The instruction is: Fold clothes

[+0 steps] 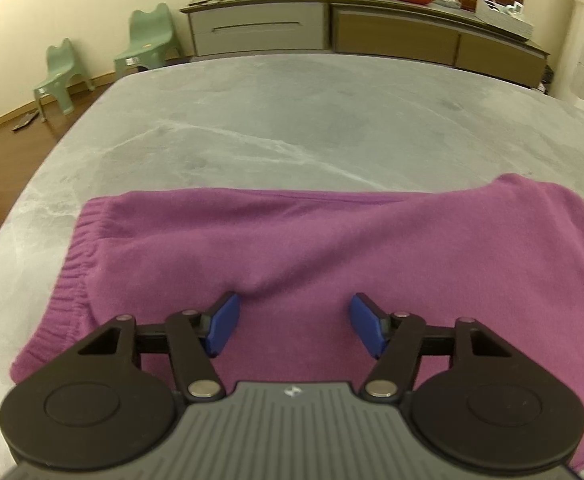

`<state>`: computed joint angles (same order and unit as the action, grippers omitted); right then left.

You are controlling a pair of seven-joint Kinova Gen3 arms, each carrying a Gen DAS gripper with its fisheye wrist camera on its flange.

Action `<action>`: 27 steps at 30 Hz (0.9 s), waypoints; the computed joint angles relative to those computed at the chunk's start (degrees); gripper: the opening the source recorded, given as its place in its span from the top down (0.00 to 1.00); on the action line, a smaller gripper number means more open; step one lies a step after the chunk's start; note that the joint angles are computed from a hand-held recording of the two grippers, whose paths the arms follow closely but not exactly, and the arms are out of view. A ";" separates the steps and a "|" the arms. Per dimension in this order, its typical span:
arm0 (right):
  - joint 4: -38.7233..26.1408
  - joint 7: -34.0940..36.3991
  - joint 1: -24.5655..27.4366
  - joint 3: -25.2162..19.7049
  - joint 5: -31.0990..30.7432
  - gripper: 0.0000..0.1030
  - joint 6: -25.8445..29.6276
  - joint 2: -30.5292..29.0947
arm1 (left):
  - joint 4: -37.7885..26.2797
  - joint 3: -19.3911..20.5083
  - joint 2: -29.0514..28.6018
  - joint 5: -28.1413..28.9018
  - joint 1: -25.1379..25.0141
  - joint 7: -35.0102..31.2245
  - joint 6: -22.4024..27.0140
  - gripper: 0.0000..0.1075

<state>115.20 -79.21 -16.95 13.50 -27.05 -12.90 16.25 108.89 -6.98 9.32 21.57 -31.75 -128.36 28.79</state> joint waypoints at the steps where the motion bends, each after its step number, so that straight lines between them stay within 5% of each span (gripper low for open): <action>1: -0.94 1.27 -1.67 1.90 -1.75 0.98 0.33 1.28 | -0.01 -0.05 -0.02 -0.08 0.00 0.18 -0.11 0.40; 4: -5.48 6.65 -7.01 9.86 -7.87 1.00 6.11 6.80 | 0.22 -2.25 -0.16 -0.11 2.27 0.69 -0.49 0.40; 8: -9.69 2.34 -12.82 20.48 -6.41 1.00 14.75 11.83 | -0.09 -12.75 0.25 3.68 11.37 -2.43 0.54 0.40; 12: -6.73 -0.77 -20.28 27.82 -4.42 0.93 12.03 10.61 | -0.50 -20.88 0.05 7.19 18.40 -3.60 1.38 0.48; 14: -3.12 0.62 -21.73 25.63 -2.47 0.87 7.37 6.05 | 0.95 -19.47 -2.71 11.83 17.07 -7.59 1.04 0.48; 17: 0.66 -1.91 -21.20 17.67 4.52 0.85 4.35 -0.25 | 1.61 -11.87 -6.14 18.82 10.36 -14.40 6.46 0.48; 19: -0.01 -4.80 -20.59 12.36 9.18 0.65 7.00 -1.18 | 1.87 -7.22 -5.94 20.97 8.73 -17.92 8.67 0.48; 24: -5.81 -3.96 -18.70 1.10 15.38 0.55 15.40 1.66 | 1.56 -4.83 -2.30 13.29 19.32 -11.69 0.48 0.48; 27: -6.27 -6.74 -24.43 3.81 18.99 0.53 16.72 2.74 | 0.23 -9.80 1.85 10.87 27.18 -4.70 -4.58 0.42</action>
<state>108.92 -85.95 -41.38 17.32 -8.06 3.81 18.99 109.12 -16.78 11.17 32.44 -4.57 -133.06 24.21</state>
